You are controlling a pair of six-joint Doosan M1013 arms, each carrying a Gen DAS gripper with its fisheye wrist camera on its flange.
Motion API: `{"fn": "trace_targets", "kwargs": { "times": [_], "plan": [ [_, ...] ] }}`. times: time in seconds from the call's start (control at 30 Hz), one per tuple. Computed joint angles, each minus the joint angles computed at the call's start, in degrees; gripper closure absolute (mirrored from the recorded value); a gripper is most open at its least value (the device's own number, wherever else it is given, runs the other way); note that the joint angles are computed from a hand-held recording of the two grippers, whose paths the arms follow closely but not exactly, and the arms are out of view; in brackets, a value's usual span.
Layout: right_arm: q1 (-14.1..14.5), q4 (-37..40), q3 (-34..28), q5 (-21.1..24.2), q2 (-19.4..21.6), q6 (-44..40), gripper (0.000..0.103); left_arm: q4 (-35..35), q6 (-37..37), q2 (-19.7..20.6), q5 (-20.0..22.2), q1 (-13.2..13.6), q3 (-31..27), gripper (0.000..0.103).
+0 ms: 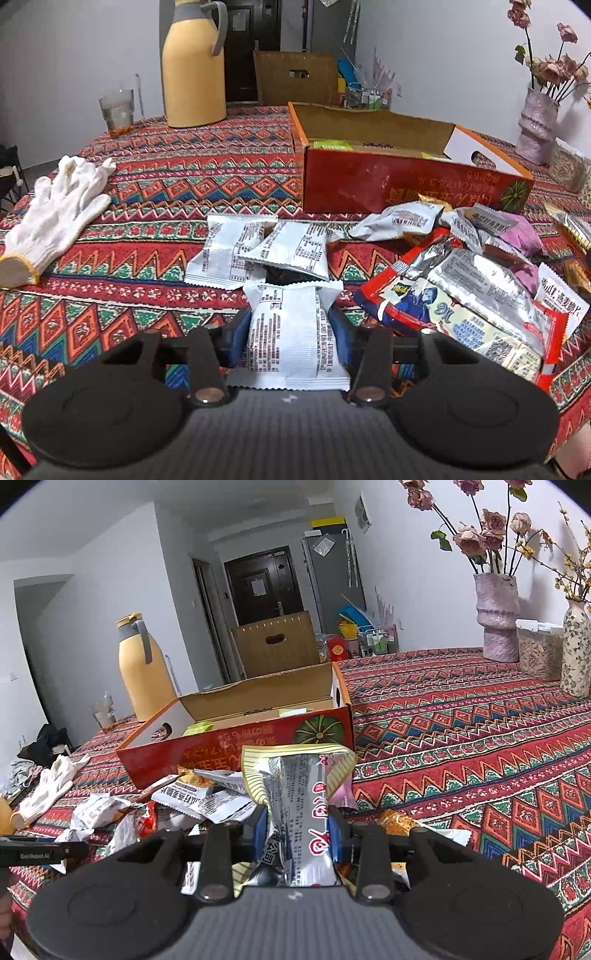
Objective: Organize snacks
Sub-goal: 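Grasp a white wrapped snack with the left gripper while the right holds the silver bag, then lower both held snacks into the box and open both grippers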
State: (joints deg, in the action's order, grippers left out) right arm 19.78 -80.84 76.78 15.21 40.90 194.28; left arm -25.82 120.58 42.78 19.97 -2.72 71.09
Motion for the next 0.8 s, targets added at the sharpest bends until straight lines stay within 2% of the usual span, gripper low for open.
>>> {"fn": "trace_targets", "kwargs": {
  "times": [0.3, 0.5, 0.8],
  "plan": [
    [-0.3, -9.2, 1.2, -1.9, -0.8, 8.5, 0.071, -6.7, 5.8, -3.6, -5.5, -0.6, 4.2, 0.056],
    [-0.5, -9.7, 0.6, -2.3, -0.9, 8.2, 0.071, -13.0, 11.1, -4.8, -7.4, -1.2, 4.9, 0.056],
    [-0.9, -9.1, -1.4, -4.2, -0.6, 5.7, 0.071, -11.7, 8.2, -5.0, -8.0, -2.1, 3.8, 0.056]
  ]
}}
